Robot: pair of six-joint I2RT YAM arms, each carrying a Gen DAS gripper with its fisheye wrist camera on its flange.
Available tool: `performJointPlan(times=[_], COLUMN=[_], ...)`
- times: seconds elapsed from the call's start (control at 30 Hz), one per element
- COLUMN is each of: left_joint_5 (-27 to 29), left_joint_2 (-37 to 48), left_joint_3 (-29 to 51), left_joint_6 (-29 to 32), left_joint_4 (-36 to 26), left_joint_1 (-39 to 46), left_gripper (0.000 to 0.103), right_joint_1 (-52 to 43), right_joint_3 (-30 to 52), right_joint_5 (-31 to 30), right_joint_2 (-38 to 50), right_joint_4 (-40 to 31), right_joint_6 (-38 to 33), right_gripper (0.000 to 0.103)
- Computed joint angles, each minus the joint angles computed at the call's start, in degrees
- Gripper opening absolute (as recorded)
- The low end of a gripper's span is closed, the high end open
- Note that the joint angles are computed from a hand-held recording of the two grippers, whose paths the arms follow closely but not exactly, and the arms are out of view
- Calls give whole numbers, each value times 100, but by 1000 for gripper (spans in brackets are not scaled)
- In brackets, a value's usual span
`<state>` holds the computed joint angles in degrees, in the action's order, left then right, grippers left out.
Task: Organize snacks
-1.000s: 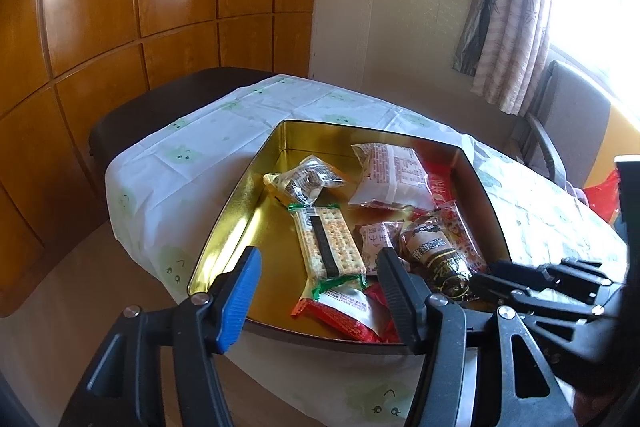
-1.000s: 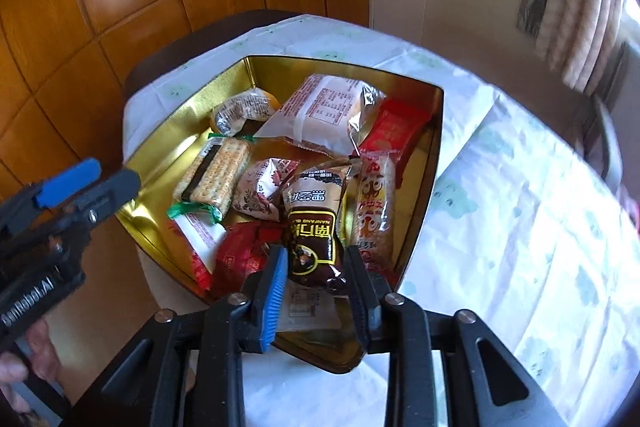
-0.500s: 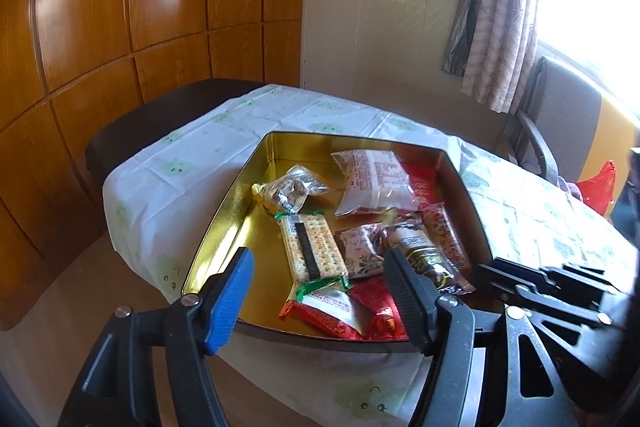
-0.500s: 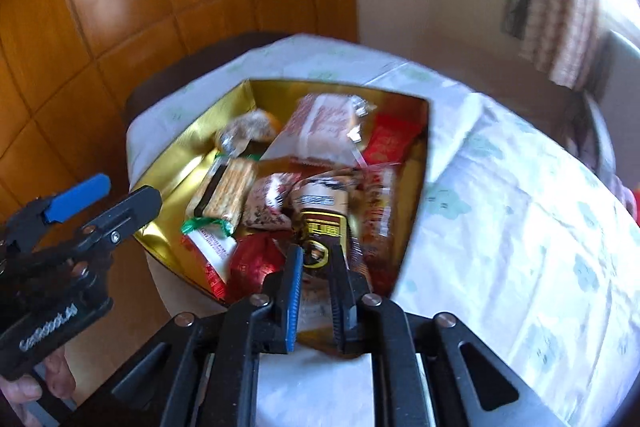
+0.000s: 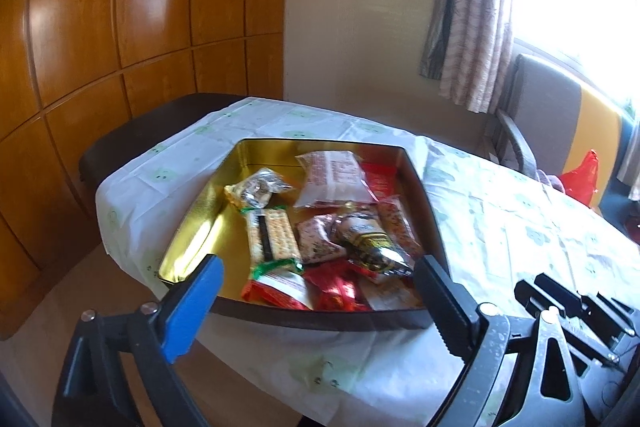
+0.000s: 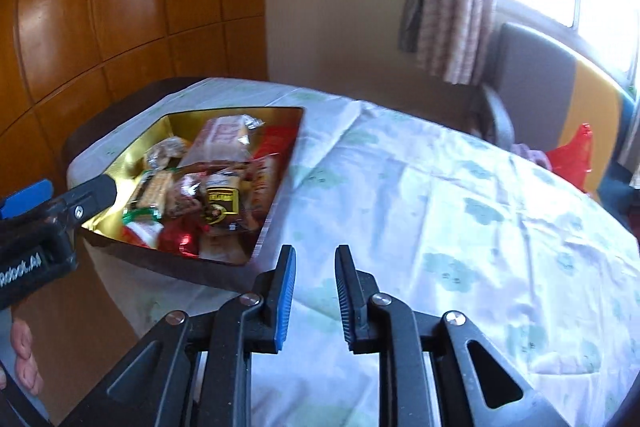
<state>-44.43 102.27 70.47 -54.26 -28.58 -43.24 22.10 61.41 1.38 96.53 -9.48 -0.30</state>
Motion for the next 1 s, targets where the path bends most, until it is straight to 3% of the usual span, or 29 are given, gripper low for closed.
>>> performJointPlan(times=[0.13, 1.0], left_joint_5=[27, -331], left_joint_2=[96, 115], left_joint_3=[111, 142], left_joint_6=[-27, -579], left_joint_4=[12, -479], left_joint_1=[-102, -32], left_gripper=[103, 103], right_joint_1=[-133, -54], right_joint_3=[-88, -241], right_joint_5=[10, -3], right_joint_2=[-109, -229], right_joint_4=[-11, 79], right_joint_6=[30, 8], right_gripper=[23, 23])
